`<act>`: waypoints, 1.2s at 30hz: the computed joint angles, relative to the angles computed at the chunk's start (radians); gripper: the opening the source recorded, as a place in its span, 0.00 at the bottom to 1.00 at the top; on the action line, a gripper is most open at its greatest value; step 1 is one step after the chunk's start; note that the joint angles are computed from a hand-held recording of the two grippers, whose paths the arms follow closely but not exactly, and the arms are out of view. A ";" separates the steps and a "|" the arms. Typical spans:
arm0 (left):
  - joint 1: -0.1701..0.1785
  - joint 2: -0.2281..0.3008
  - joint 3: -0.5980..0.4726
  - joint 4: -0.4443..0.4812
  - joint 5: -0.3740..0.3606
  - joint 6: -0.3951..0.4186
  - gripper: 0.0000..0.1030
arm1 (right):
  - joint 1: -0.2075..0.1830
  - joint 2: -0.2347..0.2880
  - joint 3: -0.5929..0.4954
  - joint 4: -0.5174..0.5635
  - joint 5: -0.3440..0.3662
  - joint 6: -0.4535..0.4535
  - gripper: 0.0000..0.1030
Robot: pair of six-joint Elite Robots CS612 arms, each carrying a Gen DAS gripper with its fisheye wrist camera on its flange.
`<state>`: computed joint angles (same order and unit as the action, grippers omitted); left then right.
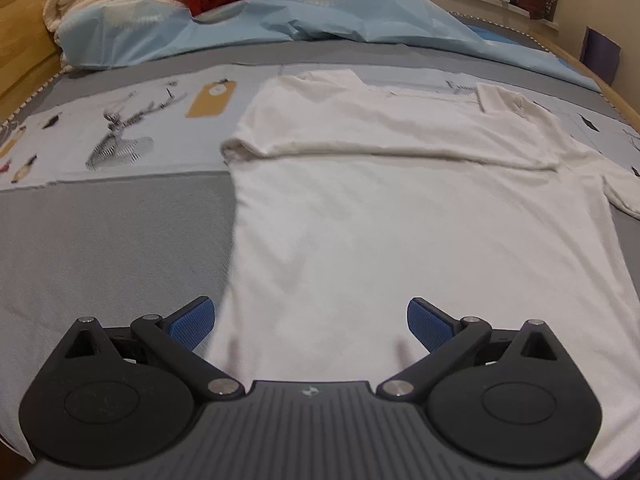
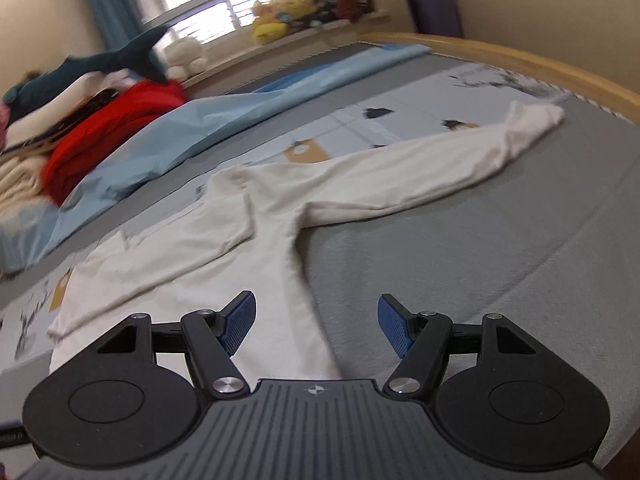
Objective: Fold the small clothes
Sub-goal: 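Release the shirt with both tools and lay it flat, then grasp the sleeve cuff with the right tool and lift it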
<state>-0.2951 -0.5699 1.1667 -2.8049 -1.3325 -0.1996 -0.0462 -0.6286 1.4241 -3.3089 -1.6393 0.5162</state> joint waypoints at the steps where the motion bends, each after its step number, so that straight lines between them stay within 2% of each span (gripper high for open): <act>1: 0.004 0.006 -0.014 -0.003 0.016 0.004 1.00 | -0.006 0.001 -0.002 -0.001 -0.012 0.025 0.67; 4: 0.016 0.022 -0.051 -0.005 0.067 -0.033 1.00 | -0.036 0.009 -0.003 -0.051 -0.046 0.226 0.67; 6: 0.029 0.032 -0.076 0.021 0.071 -0.081 1.00 | -0.062 0.020 -0.009 -0.087 -0.066 0.357 0.67; 9: 0.043 0.040 -0.102 0.059 0.072 -0.130 1.00 | -0.094 0.045 -0.048 -0.072 -0.117 0.478 0.68; 13: 0.049 0.047 -0.120 0.076 0.097 -0.139 1.00 | -0.138 0.101 -0.141 -0.029 -0.097 0.574 0.67; 15: 0.047 0.050 -0.123 0.087 0.116 -0.136 1.00 | -0.142 0.128 -0.200 0.042 -0.146 0.574 0.68; 17: 0.047 0.058 -0.137 0.119 0.122 -0.123 1.00 | -0.141 0.157 -0.261 0.107 -0.198 0.532 0.67; 23: 0.047 0.076 -0.164 0.167 0.132 -0.090 1.00 | -0.131 0.265 -0.493 0.280 -0.425 0.268 0.67; 26: 0.046 0.084 -0.179 0.186 0.125 -0.089 1.00 | -0.144 0.315 -0.610 0.344 -0.415 0.173 0.66; 28: 0.046 0.091 -0.194 0.206 0.117 -0.090 1.00 | -0.153 0.335 -0.664 0.428 -0.391 0.120 0.61; 30: 0.047 0.096 -0.207 0.213 0.110 -0.087 1.00 | -0.163 0.336 -0.681 0.538 -0.344 0.125 0.46; 31: 0.047 0.098 -0.212 0.211 0.108 -0.083 1.00 | -0.168 0.333 -0.673 0.550 -0.331 0.136 0.27; 32: 0.048 0.101 -0.219 0.211 0.107 -0.078 1.00 | -0.171 0.331 -0.662 0.545 -0.338 0.152 0.09; 36: 0.059 0.128 -0.277 0.196 0.141 -0.073 1.00 | -0.188 0.280 -0.548 0.385 -0.293 0.207 0.08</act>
